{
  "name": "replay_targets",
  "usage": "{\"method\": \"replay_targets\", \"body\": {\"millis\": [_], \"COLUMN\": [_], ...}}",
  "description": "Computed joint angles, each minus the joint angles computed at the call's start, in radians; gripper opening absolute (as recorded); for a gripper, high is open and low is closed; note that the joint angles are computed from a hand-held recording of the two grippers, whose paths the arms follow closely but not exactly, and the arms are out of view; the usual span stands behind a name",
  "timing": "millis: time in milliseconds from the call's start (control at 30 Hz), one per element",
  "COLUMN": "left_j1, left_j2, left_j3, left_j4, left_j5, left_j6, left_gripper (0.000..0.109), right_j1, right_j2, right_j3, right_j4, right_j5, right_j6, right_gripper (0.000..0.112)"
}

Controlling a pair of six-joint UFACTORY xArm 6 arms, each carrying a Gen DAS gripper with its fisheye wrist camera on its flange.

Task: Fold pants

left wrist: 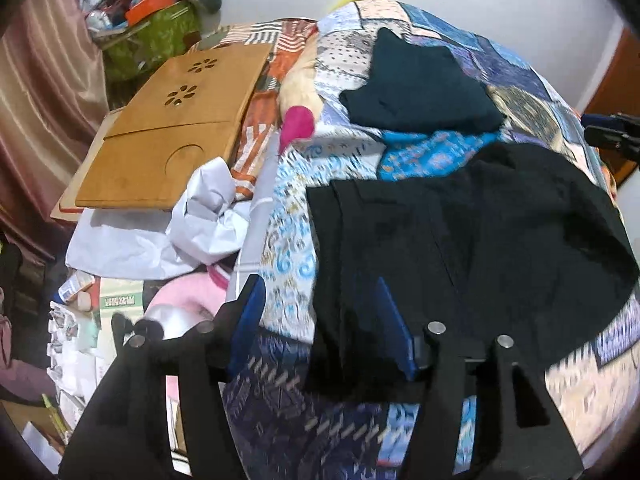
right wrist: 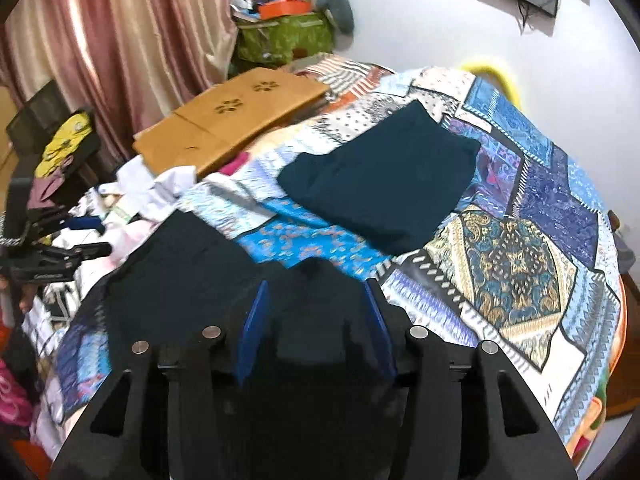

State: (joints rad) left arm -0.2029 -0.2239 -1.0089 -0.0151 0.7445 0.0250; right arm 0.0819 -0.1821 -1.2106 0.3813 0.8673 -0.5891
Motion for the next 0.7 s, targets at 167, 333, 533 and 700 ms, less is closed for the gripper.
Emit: {"method": "replay_targets", "body": {"millis": [167,333,533,700], "left_j1": [-0.042,-0.072,-0.114,-0.15], "left_j2": [-0.077,-0.113,-0.083,-0.043], "left_j3": [0.089,0.157,0.184,0.196], "left_j4": [0.05,0.072,0.14,0.253], "left_j5": [0.001,-0.005,-0.042,-0.152], "left_j6": [0.009,0.029,0.051,0.027], "left_gripper": [0.069,0.073,0.073,0.073], "right_j1": [0.057,0.131,0.192,0.176], "right_j2": [-0.11,-0.131,-0.068,-0.046], "right_j3": [0.128,0.195,0.194,0.184], "right_j4": [0.013,0.022,0.006,0.041], "right_j5": [0.024,0.058,0.064,0.076], "right_j6": [-0.035,-0.037,-0.005,0.008], "right_gripper": [0.045,0.045,0.045,0.045]}}
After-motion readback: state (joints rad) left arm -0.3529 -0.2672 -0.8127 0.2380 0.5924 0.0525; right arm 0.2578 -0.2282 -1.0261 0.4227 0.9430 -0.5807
